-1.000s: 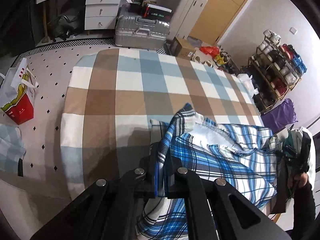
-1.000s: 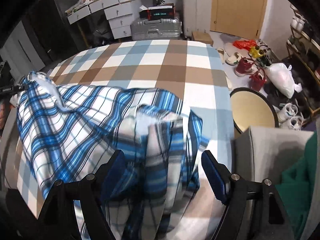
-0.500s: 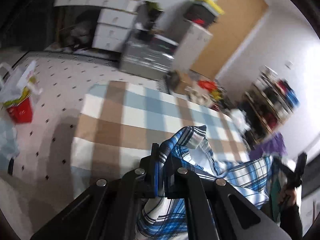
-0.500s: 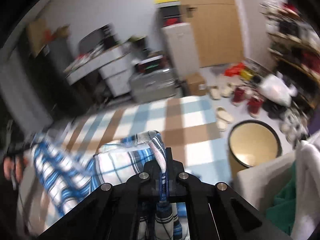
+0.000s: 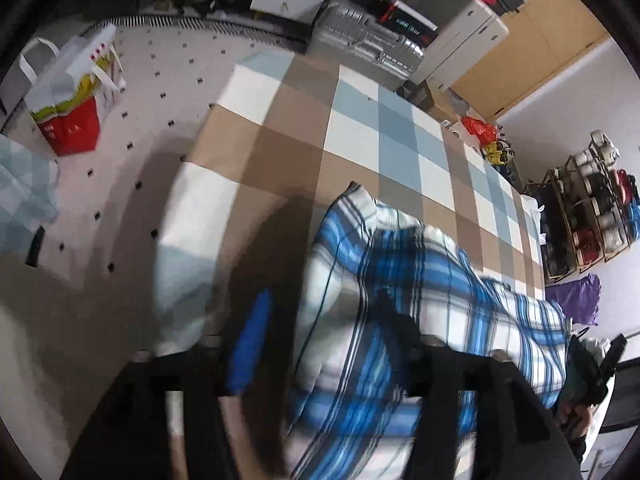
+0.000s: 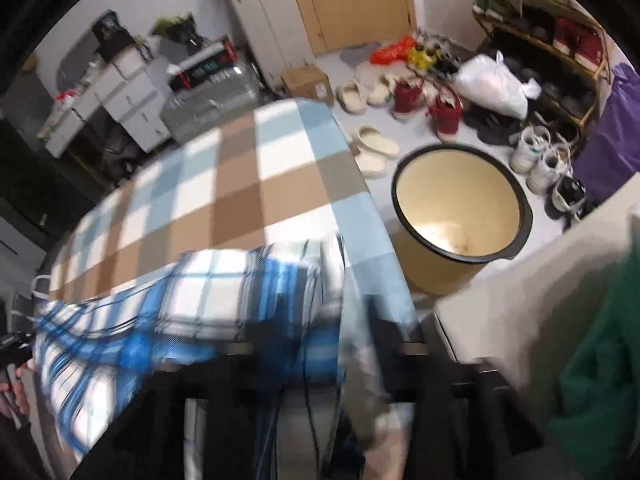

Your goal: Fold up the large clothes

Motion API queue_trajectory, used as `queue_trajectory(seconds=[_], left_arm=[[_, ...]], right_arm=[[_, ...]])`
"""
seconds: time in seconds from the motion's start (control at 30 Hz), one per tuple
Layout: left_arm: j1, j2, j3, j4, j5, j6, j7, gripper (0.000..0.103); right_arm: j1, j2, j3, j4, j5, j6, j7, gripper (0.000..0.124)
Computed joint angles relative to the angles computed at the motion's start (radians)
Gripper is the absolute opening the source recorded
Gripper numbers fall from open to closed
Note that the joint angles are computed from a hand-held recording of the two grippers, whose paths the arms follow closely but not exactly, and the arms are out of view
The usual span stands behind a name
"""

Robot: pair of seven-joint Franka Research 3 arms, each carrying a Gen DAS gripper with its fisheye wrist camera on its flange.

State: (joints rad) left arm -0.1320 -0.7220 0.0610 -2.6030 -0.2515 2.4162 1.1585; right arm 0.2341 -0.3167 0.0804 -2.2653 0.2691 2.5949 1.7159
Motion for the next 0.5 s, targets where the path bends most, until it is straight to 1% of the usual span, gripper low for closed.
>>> queue_trajectory(seconds=[0.03,0.07,0.1,0.13,0.17,0.2,0.23,0.27,0.3,0.37,0.4,0.43,0.47,0.5], left_arm=[[-0.015,-0.049,0.011,-0.033,-0.024,0.009,0.01,0.076],[-0.031,-0.094,0.022,-0.064,-0.045,0.015,0.02,0.076],[-0.042,-0.124,0.026,-0.081,-0.054,0.0,0.025,0.076],[-0.056,-0.153,0.031,-0.097,-0.062,-0.026,0.033,0.076],[-0.072,-0.175,0.036,-0.112,-0.069,-0.055,0.044,0.076],[-0.078,-0.179,0.028,-0.117,-0.067,-0.081,0.046,0.076],[-0.082,-0.186,0.014,-0.129,-0.061,-0.102,0.045,0.076],[-0.091,-0.177,0.011,-0.134,-0.062,-0.108,0.054,0.076],[-0.101,-0.169,0.006,-0.141,-0.063,-0.121,0.061,0.076],[-0.121,-0.154,0.005,-0.156,-0.085,-0.123,0.069,0.076],[-0.125,-0.154,0.0,-0.164,-0.096,-0.116,0.068,0.076],[-0.113,-0.174,-0.027,-0.18,-0.087,-0.081,0.057,0.076],[-0.117,-0.189,-0.034,-0.194,-0.086,-0.044,0.06,0.066],[-0.136,-0.195,-0.02,-0.2,-0.096,-0.022,0.075,0.05]], right_arm=[[0.019,-0.053,-0.012,-0.045,0.035,0.026,-0.031,0.075],[0.045,-0.089,-0.028,-0.073,0.076,0.031,-0.073,0.075],[0.079,-0.13,-0.05,-0.106,0.129,0.034,-0.125,0.076],[0.097,-0.17,-0.058,-0.141,0.164,0.032,-0.155,0.077],[0.099,-0.202,-0.052,-0.174,0.178,0.032,-0.16,0.082],[0.108,-0.234,-0.05,-0.209,0.194,0.023,-0.172,0.085],[0.125,-0.257,-0.056,-0.237,0.213,0.012,-0.198,0.085],[0.13,-0.265,-0.052,-0.255,0.22,0.005,-0.213,0.085],[0.126,-0.265,-0.038,-0.267,0.211,-0.006,-0.216,0.085],[0.129,-0.25,-0.028,-0.276,0.214,-0.005,-0.227,0.083],[0.141,-0.242,-0.034,-0.277,0.236,0.002,-0.236,0.069],[0.168,-0.236,-0.059,-0.275,0.278,0.004,-0.267,0.051],[0.162,-0.227,-0.055,-0.265,0.28,-0.005,-0.265,0.011],[0.147,-0.224,-0.047,-0.256,0.277,-0.007,-0.25,0.005]])
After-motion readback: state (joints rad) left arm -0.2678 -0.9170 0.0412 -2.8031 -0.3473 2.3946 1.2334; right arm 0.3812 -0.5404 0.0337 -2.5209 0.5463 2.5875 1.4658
